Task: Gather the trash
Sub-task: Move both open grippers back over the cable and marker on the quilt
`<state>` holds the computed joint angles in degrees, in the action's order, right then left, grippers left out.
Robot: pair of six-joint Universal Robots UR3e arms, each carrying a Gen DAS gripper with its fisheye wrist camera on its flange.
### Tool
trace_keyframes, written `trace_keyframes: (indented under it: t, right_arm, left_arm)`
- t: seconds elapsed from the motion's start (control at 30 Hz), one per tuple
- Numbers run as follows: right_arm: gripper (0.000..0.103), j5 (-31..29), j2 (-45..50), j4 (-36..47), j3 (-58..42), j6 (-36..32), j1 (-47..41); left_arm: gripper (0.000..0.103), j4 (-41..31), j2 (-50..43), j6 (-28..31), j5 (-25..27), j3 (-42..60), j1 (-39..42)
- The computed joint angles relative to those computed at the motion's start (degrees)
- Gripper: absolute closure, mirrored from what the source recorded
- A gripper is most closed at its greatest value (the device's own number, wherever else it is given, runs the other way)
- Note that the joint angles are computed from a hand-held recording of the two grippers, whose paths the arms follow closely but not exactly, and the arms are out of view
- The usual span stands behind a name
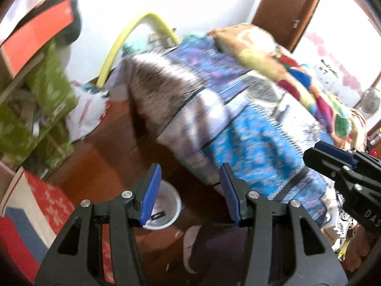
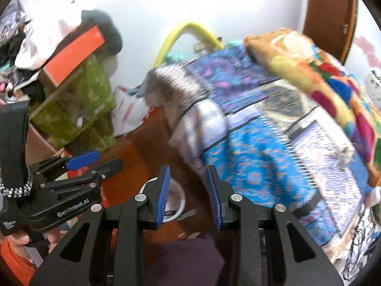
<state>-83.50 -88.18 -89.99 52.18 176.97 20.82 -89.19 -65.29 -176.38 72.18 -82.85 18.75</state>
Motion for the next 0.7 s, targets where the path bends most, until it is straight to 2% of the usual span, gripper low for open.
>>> trace_keyframes:
  t: [0.17,0.4,0.6,0.7]
  right_arm:
    - [0.075,1.48,-8.96,-0.57,6.09,-4.27,-10.17]
    - [0.075,10.8,-19.49,4.92,11.13,-16.17,-33.5]
    - [0.074,19.46,-22.54,11.87,11.99,-28.41,-54.64]
    - [0.074,21.02,-21.59,12.77,12.87,-32.14,-61.39]
  left_arm:
    - [0.053,6.7,-10.36,-9.05,4.67,9.26,-14.7]
    - [0.053,9.37,-28.73,-15.7,10.89,27.23,-31.21]
    - [0.053,3.85,-46.41,-17.1,12.97,48.97,-39.38]
    - [0.053,-3.1,-58.15,-16.92,12.82,66.37,-41.85]
